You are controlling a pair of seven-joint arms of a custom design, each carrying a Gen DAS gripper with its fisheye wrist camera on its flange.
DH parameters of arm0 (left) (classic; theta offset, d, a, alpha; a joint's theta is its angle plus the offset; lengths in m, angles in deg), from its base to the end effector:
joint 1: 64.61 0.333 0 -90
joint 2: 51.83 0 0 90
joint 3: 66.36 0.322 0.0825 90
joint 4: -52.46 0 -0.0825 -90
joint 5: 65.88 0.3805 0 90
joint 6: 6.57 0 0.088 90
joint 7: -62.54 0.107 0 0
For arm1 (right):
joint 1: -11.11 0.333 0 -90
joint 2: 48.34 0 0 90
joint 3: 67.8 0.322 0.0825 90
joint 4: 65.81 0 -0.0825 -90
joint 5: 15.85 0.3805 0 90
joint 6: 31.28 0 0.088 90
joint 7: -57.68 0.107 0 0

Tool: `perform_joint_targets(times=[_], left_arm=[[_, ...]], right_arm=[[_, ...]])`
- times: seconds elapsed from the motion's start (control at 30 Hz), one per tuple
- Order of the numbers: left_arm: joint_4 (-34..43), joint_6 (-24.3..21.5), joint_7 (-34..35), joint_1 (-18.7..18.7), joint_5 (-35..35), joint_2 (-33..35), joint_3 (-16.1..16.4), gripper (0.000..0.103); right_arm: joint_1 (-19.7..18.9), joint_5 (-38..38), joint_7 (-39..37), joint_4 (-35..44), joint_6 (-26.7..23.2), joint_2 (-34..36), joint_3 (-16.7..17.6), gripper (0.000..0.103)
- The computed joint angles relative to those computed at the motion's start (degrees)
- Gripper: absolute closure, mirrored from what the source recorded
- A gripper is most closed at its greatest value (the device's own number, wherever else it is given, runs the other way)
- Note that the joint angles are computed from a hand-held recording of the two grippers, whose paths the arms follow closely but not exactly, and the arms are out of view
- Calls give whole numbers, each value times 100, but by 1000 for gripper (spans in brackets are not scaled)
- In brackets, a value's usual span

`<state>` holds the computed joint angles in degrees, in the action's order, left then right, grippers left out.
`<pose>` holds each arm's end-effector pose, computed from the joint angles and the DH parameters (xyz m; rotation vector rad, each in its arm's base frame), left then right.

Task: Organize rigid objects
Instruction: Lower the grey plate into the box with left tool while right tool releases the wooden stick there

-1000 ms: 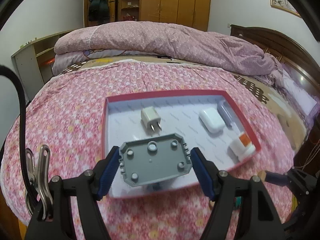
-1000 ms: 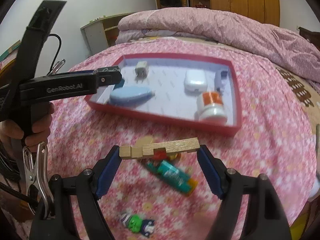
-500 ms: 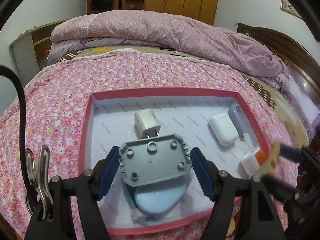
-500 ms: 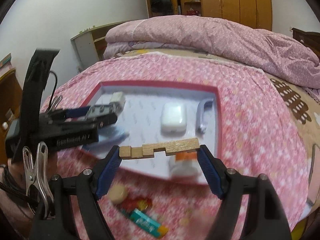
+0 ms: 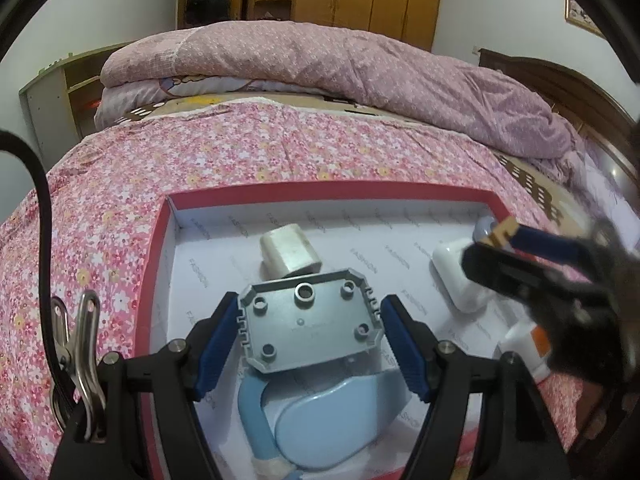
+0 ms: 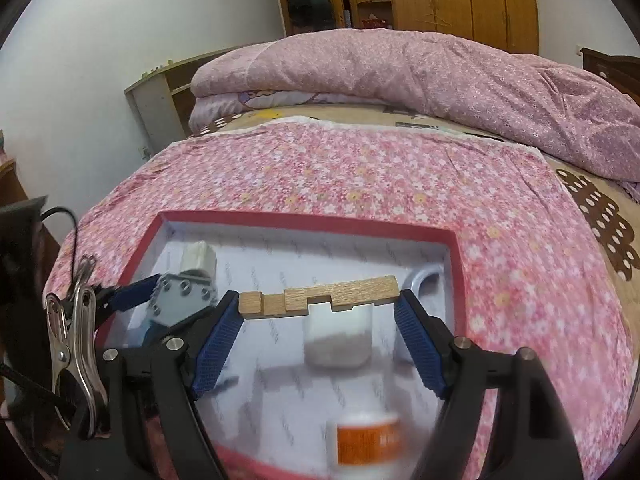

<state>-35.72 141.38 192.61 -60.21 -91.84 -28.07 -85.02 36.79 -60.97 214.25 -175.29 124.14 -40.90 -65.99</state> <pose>0.7080 -0.1297 0.5040 -1.2859 2.3506 -1.0289 0.5484 0.3128 0.5048 -1.6454 1.7635 -0.6668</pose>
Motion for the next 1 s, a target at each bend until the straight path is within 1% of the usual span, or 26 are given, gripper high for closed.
perform_joint_targets(times=[0.1, 0.13, 0.2, 0.27, 0.53, 0.87, 1.0], left_arm=[[116, -81, -197, -73, 156, 90, 90, 29], [125, -27, -283, -118, 258, 117, 135, 30], [20, 172, -251, -106, 310, 87, 96, 30], [-42, 254, -239, -75, 321, 65, 52, 30], [-24, 237, -319, -36, 405, 81, 12, 29], [18, 194, -355, -44, 464, 102, -5, 25], [22, 189, -355, -47, 482, 103, -1, 24]], right_arm=[[-25, 131, -96, 162, -11, 162, -45, 24], [-22, 168, -125, 210, -27, 207, -67, 24], [-17, 279, -188, 295, -66, 288, -109, 24], [-28, 506, -341, 361, -75, 368, -128, 24], [61, 824, -544, 505, -63, 510, -271, 24], [118, 966, -771, 569, -171, 551, -322, 24], [189, 683, -513, 532, -101, 516, -414, 22]])
